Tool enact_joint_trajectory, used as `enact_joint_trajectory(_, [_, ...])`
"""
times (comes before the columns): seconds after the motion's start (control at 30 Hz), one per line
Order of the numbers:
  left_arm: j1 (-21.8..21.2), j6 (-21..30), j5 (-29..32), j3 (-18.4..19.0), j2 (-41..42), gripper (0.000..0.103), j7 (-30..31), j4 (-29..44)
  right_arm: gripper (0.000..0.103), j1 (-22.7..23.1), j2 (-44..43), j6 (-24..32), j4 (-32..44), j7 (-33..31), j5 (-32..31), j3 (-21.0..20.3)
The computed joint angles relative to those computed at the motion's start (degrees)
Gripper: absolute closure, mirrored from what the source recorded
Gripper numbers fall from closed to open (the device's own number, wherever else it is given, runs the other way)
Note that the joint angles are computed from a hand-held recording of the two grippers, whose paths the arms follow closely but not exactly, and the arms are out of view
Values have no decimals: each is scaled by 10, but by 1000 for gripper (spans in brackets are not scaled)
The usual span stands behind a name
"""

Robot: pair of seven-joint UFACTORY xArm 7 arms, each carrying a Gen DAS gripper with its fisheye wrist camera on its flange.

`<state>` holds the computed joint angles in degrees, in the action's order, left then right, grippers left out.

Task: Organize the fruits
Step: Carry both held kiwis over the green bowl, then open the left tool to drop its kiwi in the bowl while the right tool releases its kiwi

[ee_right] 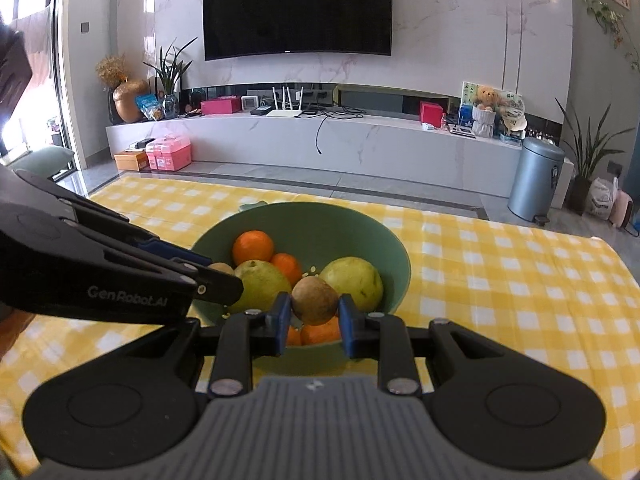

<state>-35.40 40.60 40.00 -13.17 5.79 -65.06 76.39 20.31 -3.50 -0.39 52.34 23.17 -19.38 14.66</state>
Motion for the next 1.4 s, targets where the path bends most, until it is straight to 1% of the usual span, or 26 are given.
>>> enact_joint_trajectory(0.1, [7, -14, -15, 3, -1, 75, 9, -10, 81, -2, 27, -3, 19, 17, -31, 0])
enact_joint_trajectory(0.2, [12, -20, -25, 4, -4, 75, 11, -20, 81, 18, 50, 4, 38, -3, -19, -15])
enact_joint_trajectory(0.27, [17, -24, -35, 5, -7, 75, 14, -28, 81, 28, 65, 7, 50, -27, 0, -21])
enact_joint_trajectory(0.33, [21, -26, -45, 4, -9, 75, 18, -32, 81, 30, 78, 6, 59, -68, 40, -18])
enact_joint_trajectory(0.4, [24, -32, -47, 4, -13, 75, 18, -38, 81, 23, 91, 5, 67, -115, 96, -4])
enact_joint_trajectory(0.5, [25, -30, -44, 2, -13, 75, 16, -38, 81, 45, 104, 6, 78, -117, 105, -22])
enact_joint_trajectory(0.63, [26, -33, -41, 3, -9, 75, 11, -37, 81, 49, 115, 3, 79, -133, 132, -24])
enact_joint_trajectory(0.67, [26, -35, -38, 4, -9, 75, 7, -37, 81, 65, 116, -2, 79, -120, 116, -43])
enact_joint_trajectory(0.7, [25, -36, -32, 5, -8, 75, 0, -38, 81, 75, 116, -1, 80, -111, 107, -54])
enact_joint_trajectory(0.8, [22, -31, -7, 8, -1, 75, -19, -35, 81, 61, 121, -10, 80, -130, 123, -38])
enact_joint_trajectory(0.83, [22, -32, -4, 8, -1, 75, -19, -36, 81, 69, 122, -12, 80, -127, 117, -46])
enact_joint_trajectory(0.87, [21, -33, -2, 8, -1, 75, -18, -37, 81, 84, 123, -15, 80, -117, 103, -64])
enact_joint_trajectory(1.03, [20, -36, 8, 10, -1, 74, -24, -38, 81, 105, 122, -28, 74, -99, 80, -90])
enact_joint_trajectory(1.1, [20, -39, 10, 10, -4, 73, -28, -42, 81, 108, 122, -30, 73, -95, 76, -93])
enact_joint_trajectory(1.13, [21, -42, 10, 10, -6, 71, -31, -44, 81, 109, 122, -30, 73, -94, 74, -95])
enact_joint_trajectory(1.2, [24, -54, 11, 10, -13, 67, -42, -54, 81, 124, 121, -34, 71, -83, 60, -113])
enact_joint_trajectory(1.23, [26, -63, 11, 9, -17, 61, -47, -59, 81, 134, 120, -37, 70, -75, 52, -124])
enact_joint_trajectory(1.3, [30, -80, 16, 8, -25, 53, -57, -70, 81, 136, 119, -38, 68, -70, 48, -125])
enact_joint_trajectory(1.4, [33, -79, 37, 3, -33, 52, -71, -74, 81, 141, 117, -37, 67, -60, 40, -131])
